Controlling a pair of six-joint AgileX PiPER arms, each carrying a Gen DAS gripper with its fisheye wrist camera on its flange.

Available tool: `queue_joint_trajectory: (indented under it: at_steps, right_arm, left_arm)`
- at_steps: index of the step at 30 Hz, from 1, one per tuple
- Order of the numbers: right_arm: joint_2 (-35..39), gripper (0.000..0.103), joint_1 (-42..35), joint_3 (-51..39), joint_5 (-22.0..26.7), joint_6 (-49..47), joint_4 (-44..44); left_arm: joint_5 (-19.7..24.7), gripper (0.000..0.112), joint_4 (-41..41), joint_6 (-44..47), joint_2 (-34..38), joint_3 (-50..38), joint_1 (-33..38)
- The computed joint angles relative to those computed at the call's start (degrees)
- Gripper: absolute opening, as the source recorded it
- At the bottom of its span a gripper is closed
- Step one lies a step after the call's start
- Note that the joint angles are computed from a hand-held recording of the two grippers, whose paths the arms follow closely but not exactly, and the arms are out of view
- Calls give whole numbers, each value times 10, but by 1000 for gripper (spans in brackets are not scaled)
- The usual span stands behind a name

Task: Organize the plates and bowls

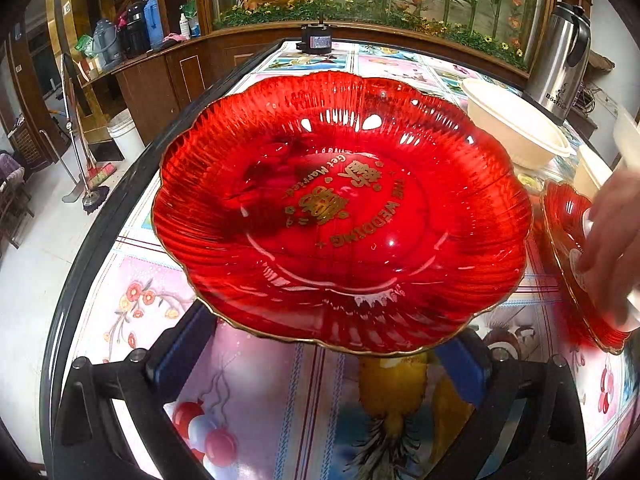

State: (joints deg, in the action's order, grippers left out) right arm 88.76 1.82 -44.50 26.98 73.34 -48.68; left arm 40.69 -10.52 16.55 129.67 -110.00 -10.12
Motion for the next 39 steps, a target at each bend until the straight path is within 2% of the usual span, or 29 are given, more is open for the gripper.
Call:
queue_joint_trajectory:
  at_steps: [39]
  right_arm:
    - [5,102,0,1,-4,9,-8]
  left_arm:
    - [0,103,0,0,0,0,0]
